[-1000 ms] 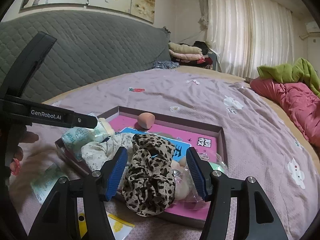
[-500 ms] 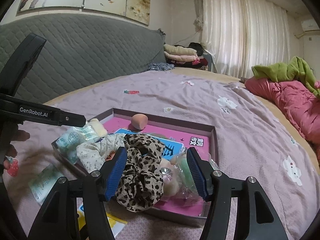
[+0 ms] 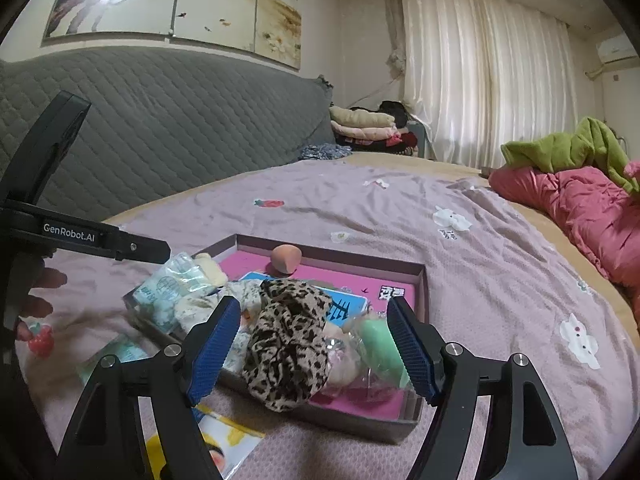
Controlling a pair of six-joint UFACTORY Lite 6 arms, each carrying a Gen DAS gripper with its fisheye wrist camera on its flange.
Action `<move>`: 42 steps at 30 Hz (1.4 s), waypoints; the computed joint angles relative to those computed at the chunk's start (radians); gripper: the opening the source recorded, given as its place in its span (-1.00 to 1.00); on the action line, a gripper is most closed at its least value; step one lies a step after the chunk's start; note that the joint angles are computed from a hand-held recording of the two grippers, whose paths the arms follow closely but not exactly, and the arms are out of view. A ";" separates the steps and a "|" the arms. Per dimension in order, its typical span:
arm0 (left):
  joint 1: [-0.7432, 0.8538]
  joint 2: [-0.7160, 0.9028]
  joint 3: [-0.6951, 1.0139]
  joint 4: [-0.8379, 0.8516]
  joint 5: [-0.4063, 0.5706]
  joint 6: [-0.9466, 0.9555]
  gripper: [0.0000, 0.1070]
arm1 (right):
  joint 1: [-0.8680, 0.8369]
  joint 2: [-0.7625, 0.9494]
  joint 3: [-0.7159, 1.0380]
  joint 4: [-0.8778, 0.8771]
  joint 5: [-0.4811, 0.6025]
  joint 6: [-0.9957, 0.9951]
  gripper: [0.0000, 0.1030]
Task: Organize soft objects
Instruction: 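Withdraw both grippers toward the green tissue pack and yellow cartoon wipes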
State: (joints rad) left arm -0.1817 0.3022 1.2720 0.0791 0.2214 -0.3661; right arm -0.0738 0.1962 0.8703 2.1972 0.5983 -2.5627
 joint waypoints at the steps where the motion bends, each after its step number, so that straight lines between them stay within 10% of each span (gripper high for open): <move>1: 0.001 -0.012 -0.011 0.002 -0.001 -0.003 0.21 | -0.005 -0.006 -0.009 -0.016 0.003 0.018 0.49; 42: -0.003 -0.395 -0.443 -0.174 0.008 0.194 0.21 | 0.203 -0.495 -0.414 -0.189 -0.323 0.394 0.49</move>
State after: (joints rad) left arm -0.1843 -0.0927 0.8294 -0.0951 0.2290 -0.1722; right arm 0.1292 -0.2984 0.4563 2.0085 0.2756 -2.1689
